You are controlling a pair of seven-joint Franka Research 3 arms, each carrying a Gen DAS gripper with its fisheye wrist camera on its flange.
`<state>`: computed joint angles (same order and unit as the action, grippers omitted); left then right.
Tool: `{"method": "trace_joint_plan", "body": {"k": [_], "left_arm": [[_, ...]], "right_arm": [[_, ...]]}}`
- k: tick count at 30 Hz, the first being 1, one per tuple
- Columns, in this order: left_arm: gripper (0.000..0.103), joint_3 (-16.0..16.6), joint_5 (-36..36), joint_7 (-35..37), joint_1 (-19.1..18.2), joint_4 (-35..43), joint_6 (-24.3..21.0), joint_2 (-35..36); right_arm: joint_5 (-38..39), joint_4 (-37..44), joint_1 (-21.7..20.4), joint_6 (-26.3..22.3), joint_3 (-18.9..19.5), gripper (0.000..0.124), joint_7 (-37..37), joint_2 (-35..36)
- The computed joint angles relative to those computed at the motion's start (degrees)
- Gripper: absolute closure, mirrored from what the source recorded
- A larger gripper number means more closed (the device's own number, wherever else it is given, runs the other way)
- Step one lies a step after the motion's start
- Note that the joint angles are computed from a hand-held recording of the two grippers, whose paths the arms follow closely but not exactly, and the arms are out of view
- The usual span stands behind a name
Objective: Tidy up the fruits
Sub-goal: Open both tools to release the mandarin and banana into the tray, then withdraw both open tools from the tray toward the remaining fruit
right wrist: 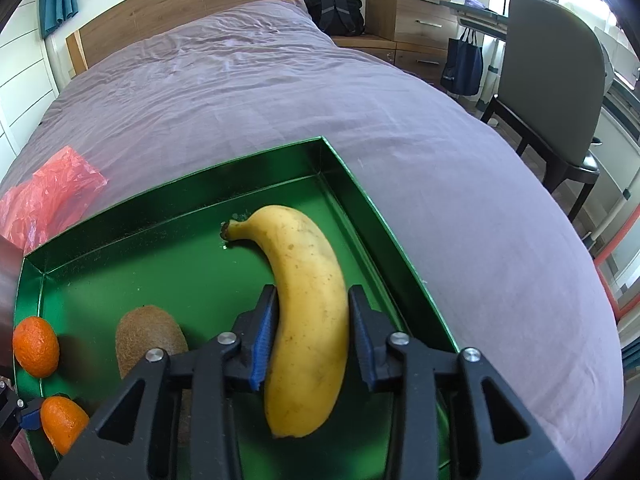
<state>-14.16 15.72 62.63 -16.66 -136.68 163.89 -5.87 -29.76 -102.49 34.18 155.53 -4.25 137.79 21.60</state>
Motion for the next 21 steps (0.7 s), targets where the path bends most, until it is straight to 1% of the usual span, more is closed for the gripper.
{"method": "trace_joint_plan", "body": {"k": [1,2,3,4,5,7,9,11,12,13,18,21], "left_arm": [[0.063,0.06,-0.33,0.29,-0.10,0.01,-0.18,-0.07],[0.063,0.17,-0.95,0.93,-0.29,0.07,-0.37,-0.08],[0.063,0.22,-1.47,1.42,-0.44,0.19,-0.56,0.00],[0.062,0.25,-2.09,2.02,-0.64,0.23,-0.96,-0.13],[0.062,0.24,-2.44,2.43,-0.76,0.25,-1.20,-0.19],[0.062,0.07,-2.41,2.62,-0.82,0.34,-1.81,-0.34],[0.061,0.03,-2.47,2.74,-0.85,0.09,-2.16,-0.86],[0.055,0.04,-2.24,2.70,-0.80,-0.29,-2.24,-1.69],[0.054,0.14,-2.46,2.91,-0.87,-0.57,-2.15,-2.23],[0.051,0.30,-2.86,3.21,-0.98,-0.85,-2.04,-2.79],[0.048,0.56,-3.74,3.92,-1.42,-1.55,-2.09,-4.99],[0.048,0.64,-4.18,4.67,-1.91,-2.15,-2.17,-6.38]], "right_arm": [[0.09,0.07,0.08,-0.33,-0.04,0.109,0.24,0.00],[0.23,0.19,0.06,-0.66,0.01,0.101,0.25,0.00],[0.18,0.45,0.20,-1.34,0.01,0.090,0.33,0.04],[-0.06,0.72,0.35,-2.04,0.03,0.081,0.28,0.06],[-0.23,0.92,0.39,-2.60,0.13,0.077,0.12,0.07],[-0.69,1.55,0.64,-4.12,0.21,0.059,0.35,0.17],[-1.50,1.70,0.90,-5.12,0.18,0.052,1.20,-0.02],[-2.68,1.75,1.15,-5.88,0.24,0.042,1.96,-0.30],[-3.37,1.73,1.28,-6.13,0.30,0.034,2.37,-0.46],[-3.81,1.55,1.22,-6.18,0.47,0.029,2.55,-0.71],[-5.03,0.23,0.92,-6.60,1.43,0.021,4.50,-2.29],[-6.42,-0.38,1.04,-7.44,2.08,0.021,5.13,-3.39]]}}
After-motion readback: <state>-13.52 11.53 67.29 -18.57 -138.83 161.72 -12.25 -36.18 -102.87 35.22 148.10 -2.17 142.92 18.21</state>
